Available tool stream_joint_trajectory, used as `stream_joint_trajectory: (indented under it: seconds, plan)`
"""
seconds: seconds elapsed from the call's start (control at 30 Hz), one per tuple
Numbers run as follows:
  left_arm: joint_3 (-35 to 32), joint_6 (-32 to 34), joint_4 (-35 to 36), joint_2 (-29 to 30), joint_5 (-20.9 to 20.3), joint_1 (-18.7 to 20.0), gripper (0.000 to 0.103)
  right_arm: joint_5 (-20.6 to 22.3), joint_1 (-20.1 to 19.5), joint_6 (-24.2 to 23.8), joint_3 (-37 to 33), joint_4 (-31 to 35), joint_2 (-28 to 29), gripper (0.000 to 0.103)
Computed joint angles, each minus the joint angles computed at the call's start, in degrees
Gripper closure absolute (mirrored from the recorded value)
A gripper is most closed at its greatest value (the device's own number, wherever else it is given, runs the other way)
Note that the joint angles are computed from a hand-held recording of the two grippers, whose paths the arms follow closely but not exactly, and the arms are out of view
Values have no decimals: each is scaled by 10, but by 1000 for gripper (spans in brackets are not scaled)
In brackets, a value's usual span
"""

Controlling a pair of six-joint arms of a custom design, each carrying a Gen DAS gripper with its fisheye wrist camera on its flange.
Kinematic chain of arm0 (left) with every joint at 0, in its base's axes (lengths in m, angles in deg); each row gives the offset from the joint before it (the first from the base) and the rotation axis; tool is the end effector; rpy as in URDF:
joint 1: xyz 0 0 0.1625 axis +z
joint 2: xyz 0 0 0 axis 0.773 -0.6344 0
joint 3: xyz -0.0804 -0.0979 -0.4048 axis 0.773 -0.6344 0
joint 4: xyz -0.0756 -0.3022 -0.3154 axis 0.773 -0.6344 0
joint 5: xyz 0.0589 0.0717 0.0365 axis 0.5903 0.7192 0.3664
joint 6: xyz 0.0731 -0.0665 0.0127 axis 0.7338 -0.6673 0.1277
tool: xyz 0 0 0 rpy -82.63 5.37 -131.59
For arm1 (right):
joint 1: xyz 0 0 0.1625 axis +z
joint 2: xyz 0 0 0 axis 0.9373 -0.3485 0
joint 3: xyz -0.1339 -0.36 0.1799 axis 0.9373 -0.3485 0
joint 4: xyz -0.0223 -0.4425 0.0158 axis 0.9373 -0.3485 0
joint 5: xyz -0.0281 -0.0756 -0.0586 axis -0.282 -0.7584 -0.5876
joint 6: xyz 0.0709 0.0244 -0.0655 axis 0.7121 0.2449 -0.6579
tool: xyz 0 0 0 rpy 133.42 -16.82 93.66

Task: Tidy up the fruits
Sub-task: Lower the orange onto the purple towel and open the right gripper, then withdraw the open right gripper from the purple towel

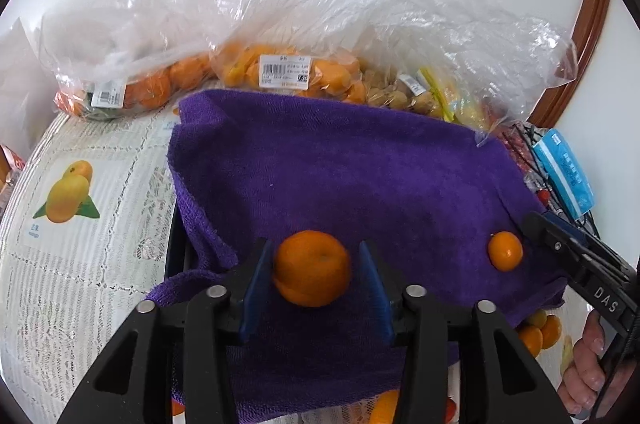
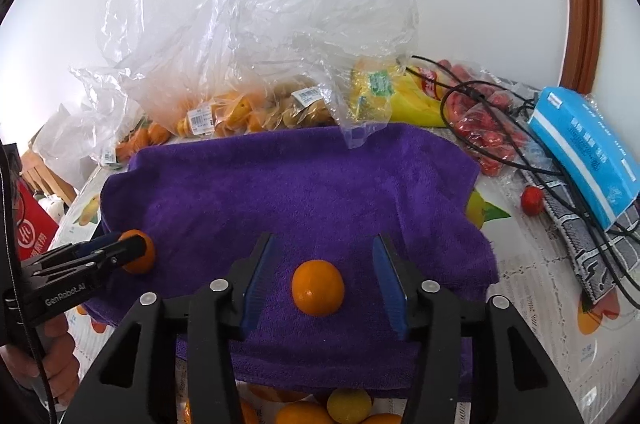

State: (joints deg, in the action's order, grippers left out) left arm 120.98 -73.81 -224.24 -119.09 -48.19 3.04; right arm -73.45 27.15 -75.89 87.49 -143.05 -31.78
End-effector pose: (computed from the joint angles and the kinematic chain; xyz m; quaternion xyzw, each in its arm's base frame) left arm -0.2541 -0.6643 0.1038 0.2425 0.9104 -0.2541 0.2184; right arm 0.1430 -0.5938 0.2063 0.0197 -0.8638 0.3890 0.3195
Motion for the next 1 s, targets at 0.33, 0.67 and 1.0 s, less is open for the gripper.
stream_joint_trajectory:
  seconds: [0.33, 0.67, 1.0]
  plan:
    - [17, 20, -17, -10, 14, -20, 31, -17, 13, 19, 0, 12, -11, 21]
    - [58, 26, -44, -40, 33, -47, 21, -130, 61, 10, 19, -7, -23, 12]
    - [138, -2, -70, -96, 55, -75, 22, -119, 75, 27, 96, -27, -77, 12]
